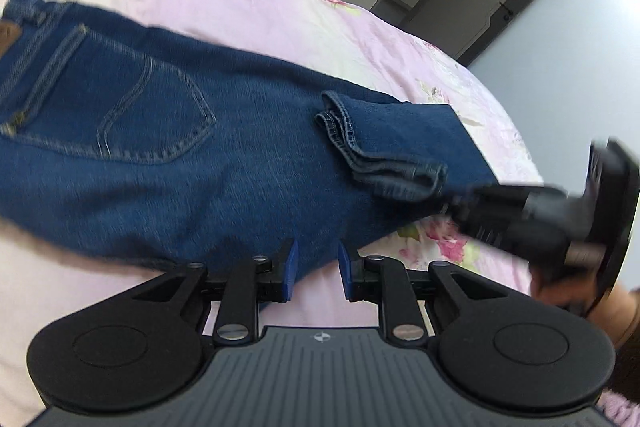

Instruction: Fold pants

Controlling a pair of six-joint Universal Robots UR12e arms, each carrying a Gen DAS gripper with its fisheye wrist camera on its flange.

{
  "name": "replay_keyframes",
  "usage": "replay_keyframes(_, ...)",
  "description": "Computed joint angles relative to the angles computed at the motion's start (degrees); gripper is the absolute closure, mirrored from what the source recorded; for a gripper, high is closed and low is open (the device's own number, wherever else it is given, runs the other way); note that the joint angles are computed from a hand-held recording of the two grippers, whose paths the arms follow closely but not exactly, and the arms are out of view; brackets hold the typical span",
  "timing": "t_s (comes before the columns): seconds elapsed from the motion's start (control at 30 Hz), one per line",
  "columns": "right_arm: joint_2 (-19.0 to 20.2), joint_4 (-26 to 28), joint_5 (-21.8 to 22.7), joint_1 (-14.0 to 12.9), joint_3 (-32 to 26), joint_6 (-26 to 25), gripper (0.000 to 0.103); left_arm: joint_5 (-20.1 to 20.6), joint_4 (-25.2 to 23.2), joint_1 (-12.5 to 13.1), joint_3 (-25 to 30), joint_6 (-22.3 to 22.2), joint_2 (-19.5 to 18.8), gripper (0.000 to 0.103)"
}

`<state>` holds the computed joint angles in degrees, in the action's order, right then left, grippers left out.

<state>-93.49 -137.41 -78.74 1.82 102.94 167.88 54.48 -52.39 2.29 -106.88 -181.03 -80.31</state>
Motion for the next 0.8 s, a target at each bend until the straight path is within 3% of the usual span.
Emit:
replay_keyframes(0.07, -1.0, -0.6, -3.2, 1.4, 2.4, -6.7, 0.101, -1.5, 0.7, -0.1, -0.5, -1.6, -0.4, 0.079)
replay_keyframes(0.2, -1.5, -4.3, -9.4, 3.2, 5.9, -22.3, 0.101, -3.8, 3.1, -1.1, -0.5, -5.4, -2.1, 0.069)
replay_keyframes(0.23, -1.6, -5.1, -9.9, 3.4, 6.4, -24.1, 0.101, -4.9, 3.8, -1.3, -0.5, -6.5, -2.6, 0.066)
replay_keyframes(0.27, -1.5, -5.6, -9.5, 3.1, 6.3, -24.6, 0.101, -6.3, 4.4, -1.3, -0.5, -7.6, -3.1, 0.063)
replay_keyframes(0.33, -1.7, -6.8, -8.2, 2.5, 6.7, -24.1, 0.101, -10.0, 5.5, -1.4, -0.5, -11.0, -4.2, 0.047)
replay_keyframes(0.4, -2.2, -8.5, -7.2, 1.9, 7.6, -25.8, 0.101, -12.3, 6.4, -1.8, 0.1, -14.7, -5.8, 0.043)
replay_keyframes(0.5, -2.2, -12.7, -8.6, 2.7, 9.4, -33.7, 0.101, -12.6, 7.3, -2.9, 1.0, -19.3, -7.7, 0.04)
replay_keyframes(0.57, -2.4, -14.0, -8.6, 2.5, 10.1, -36.2, 0.101, -11.8, 6.8, -3.5, 1.7, -21.4, -8.7, 0.037)
replay_keyframes(0.8, -3.8, -19.4, -4.6, 0.7, 12.6, -37.5, 0.102, -10.3, 9.8, -5.0, 2.7, -28.0, -11.7, 0.03)
